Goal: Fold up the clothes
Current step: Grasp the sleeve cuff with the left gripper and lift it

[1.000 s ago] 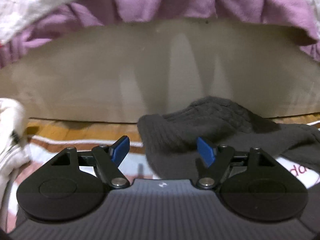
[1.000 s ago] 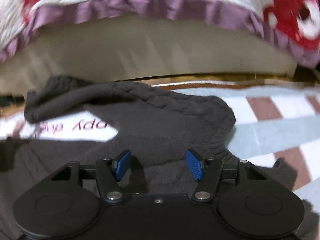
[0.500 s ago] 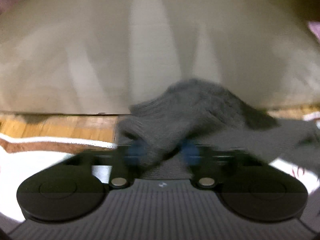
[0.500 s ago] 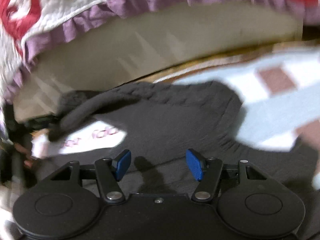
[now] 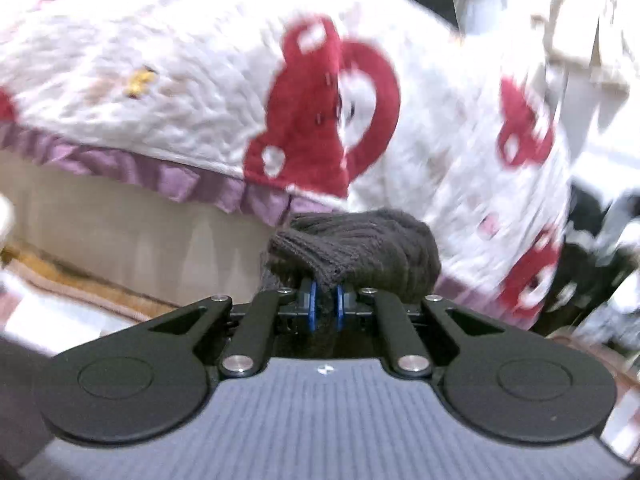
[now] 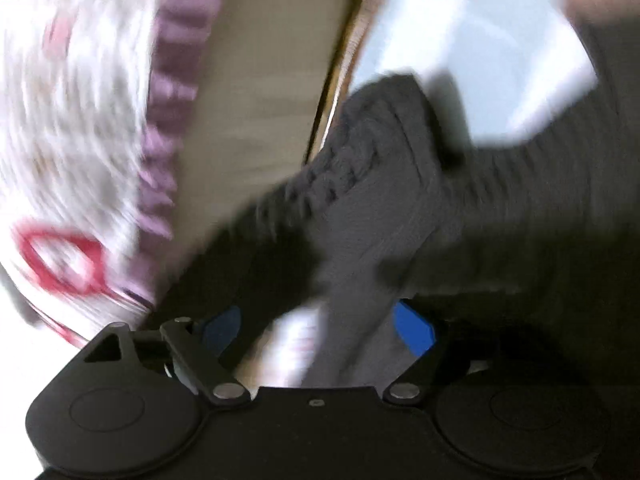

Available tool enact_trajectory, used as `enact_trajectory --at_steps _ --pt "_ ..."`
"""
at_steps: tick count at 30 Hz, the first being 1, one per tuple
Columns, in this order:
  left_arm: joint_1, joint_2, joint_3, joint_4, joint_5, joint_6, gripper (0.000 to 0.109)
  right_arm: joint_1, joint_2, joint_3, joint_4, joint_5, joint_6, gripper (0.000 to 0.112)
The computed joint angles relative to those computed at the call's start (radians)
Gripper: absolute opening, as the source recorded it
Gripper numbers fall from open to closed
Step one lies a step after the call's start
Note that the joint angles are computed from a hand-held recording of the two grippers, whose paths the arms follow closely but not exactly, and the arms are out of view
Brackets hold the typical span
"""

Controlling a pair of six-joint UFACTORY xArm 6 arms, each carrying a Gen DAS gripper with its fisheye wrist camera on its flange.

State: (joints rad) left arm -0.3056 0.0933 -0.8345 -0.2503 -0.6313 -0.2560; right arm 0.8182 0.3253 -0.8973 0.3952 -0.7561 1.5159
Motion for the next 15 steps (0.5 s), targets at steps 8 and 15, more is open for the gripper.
enact_trajectory --at_steps 8,15 --pt "0.069 -0.192 0.348 0.275 -0.029 -0.366 0.008 0.077 -0.103 0.048 0.176 0.036 -0.073 0.094" --pt "0.195 -0.291 0.384 0.502 -0.071 -0.604 0.008 0.122 -0.145 0.043 0.372 0.131 -0.257 0.094"
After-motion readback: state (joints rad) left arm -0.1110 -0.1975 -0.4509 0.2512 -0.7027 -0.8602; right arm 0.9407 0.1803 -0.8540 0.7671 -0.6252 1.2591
